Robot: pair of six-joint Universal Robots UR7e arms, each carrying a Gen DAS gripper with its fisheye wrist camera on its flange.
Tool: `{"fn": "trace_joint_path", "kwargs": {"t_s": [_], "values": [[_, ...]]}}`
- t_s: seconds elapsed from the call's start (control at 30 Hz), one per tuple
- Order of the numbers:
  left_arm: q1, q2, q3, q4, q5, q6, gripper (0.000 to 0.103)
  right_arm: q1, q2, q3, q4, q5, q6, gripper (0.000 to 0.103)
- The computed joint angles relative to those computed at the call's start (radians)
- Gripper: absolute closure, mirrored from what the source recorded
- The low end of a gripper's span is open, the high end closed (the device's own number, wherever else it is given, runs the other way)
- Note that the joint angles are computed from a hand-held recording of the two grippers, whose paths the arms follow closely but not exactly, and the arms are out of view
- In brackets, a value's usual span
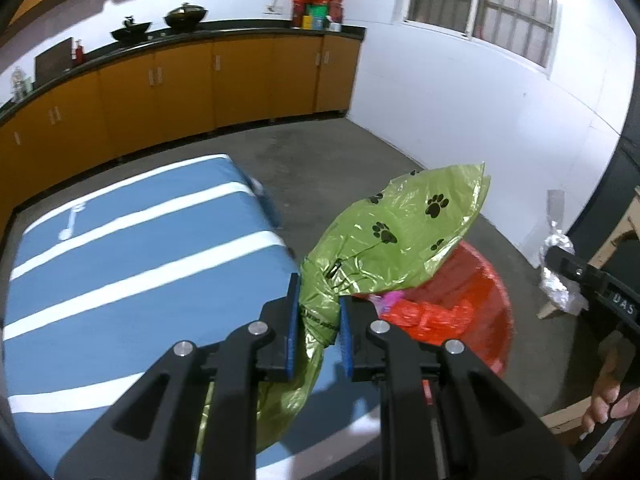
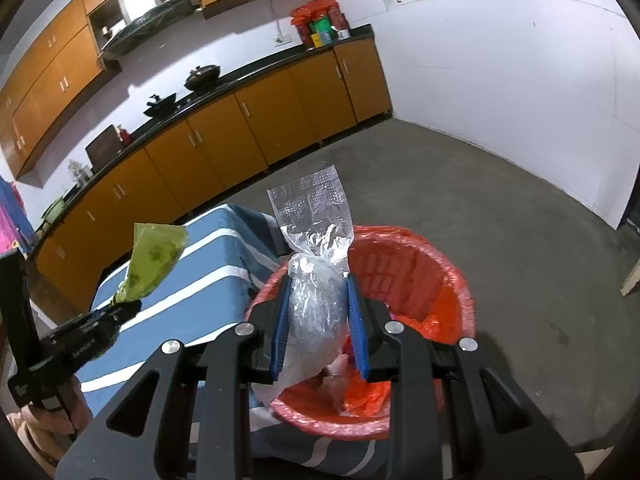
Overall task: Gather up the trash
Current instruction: 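Carry the green bag and clear bag over the red wastebasket, then open both grippers to drop the bags into the wastebasket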
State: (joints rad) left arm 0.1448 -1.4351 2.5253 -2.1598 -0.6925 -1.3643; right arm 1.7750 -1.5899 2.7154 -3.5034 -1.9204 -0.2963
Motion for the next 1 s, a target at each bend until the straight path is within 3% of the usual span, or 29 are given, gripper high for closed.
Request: {"fn": "trace_joint_path", "kwargs": {"t_s": [0.2,0.5,1.0], "values": [[0.043,0.15,-0.012,-0.251,-0.023,0.131,0.085,-0.018,0.013,0.008,-0.051,-0.028,-0.032,0.075],[0.111,0.285,-0.043,-0.468,-0.055,0.269,0.085,0.0,0.117,-0.004,-0.184,-0.102,-0.075,0.075],[0.179,0.414,-0.08,-0.629,-0.096,0.373,0.084,-0.071,0.073,-0.004,-0.155,-0.018,-0.075,0.075]]}}
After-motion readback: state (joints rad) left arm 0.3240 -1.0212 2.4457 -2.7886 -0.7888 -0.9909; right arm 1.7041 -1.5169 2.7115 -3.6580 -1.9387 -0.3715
